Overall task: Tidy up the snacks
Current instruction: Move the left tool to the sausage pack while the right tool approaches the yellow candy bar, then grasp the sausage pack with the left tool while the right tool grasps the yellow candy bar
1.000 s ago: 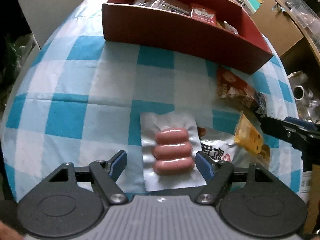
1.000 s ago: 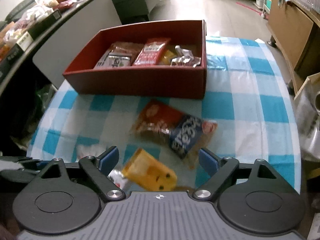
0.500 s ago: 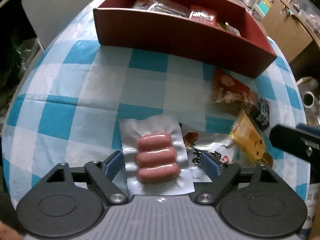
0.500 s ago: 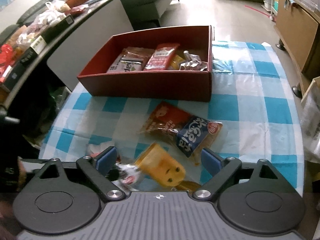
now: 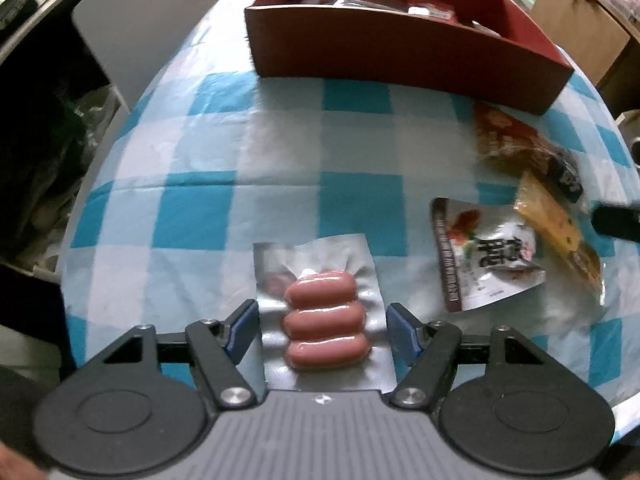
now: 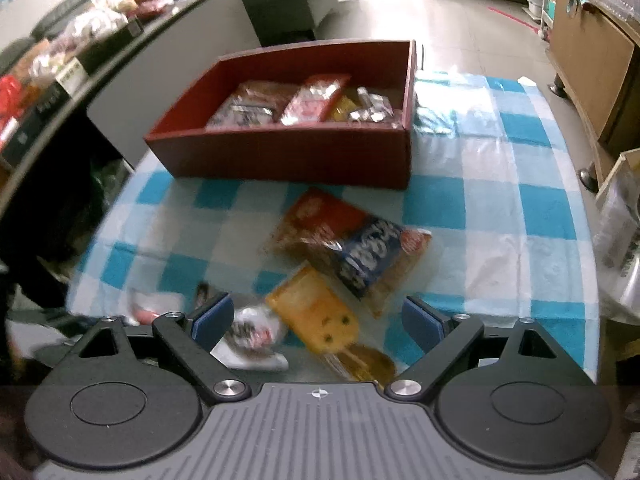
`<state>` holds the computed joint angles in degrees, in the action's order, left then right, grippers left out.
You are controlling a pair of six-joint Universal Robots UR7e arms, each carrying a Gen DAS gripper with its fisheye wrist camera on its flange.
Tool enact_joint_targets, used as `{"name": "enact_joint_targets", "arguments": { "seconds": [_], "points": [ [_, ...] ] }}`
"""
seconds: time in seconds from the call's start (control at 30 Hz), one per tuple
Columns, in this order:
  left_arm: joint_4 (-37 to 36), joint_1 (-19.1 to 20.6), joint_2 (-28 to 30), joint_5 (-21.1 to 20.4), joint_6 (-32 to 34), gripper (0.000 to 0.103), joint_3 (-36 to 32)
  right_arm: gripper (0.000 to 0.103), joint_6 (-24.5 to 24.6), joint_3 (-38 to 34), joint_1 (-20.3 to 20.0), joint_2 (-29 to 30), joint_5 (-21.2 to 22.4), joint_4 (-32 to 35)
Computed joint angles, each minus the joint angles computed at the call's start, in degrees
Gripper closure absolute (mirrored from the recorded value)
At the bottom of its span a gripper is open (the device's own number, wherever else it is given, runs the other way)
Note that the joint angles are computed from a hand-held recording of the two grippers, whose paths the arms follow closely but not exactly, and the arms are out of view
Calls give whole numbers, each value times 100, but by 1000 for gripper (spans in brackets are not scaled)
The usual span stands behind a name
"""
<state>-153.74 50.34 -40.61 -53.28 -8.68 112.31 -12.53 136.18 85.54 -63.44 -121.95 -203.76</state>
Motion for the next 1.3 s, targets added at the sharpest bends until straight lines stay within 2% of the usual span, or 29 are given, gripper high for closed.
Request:
{"name": "enact_joint_targets", "arguments": {
  "seconds": [0.23, 0.37, 0.4, 0.43, 0.6, 0.67, 0.8, 0.87, 0.93, 1.03, 1.07, 1.2, 1.3],
  "points": [
    [-363, 117, 0, -179, 405, 39, 64, 9, -171, 20, -240, 72, -267, 376],
    [-477, 143, -1, -233, 593, 39, 85, 9, -445, -84, -264, 291, -308, 538],
    [-501, 153, -3, -256, 642, 39, 93, 5, -500, -136, -246, 388, -387, 543],
    [-512, 155, -9, -265, 679, 39, 101, 0, -620, -183, -217, 495, -446, 475],
    [-512, 179, -48, -343, 875, 38, 125, 0, -869, -379, -148, 853, -735, 76],
    [-531, 201, -66, -387, 953, 37, 138, 0, -944, -460, -88, 1016, -976, -117],
    [-540, 216, -105, -454, 1107, 36, 170, 0, -709, -512, -15, 1010, -1121, 59],
    [-513, 235, -123, -493, 1132, 36, 165, 6, -531, -483, 89, 994, -1188, 171],
    [-460, 259, -140, -539, 1119, 36, 137, 27, -403, -413, 238, 999, -1220, 230],
    [-400, 266, -157, -555, 1082, 36, 126, 49, -204, -278, 380, 929, -1117, 529],
    [-392, 261, -162, -548, 1068, 35, 131, 52, -136, -230, 405, 907, -1053, 560],
    [-390, 231, -151, -509, 1045, 35, 144, 54, 36, -95, 533, 809, -905, 608],
    [-405, 221, -124, -486, 1041, 34, 137, 47, 11, -266, 569, 1046, -1274, 211]
  ]
}}
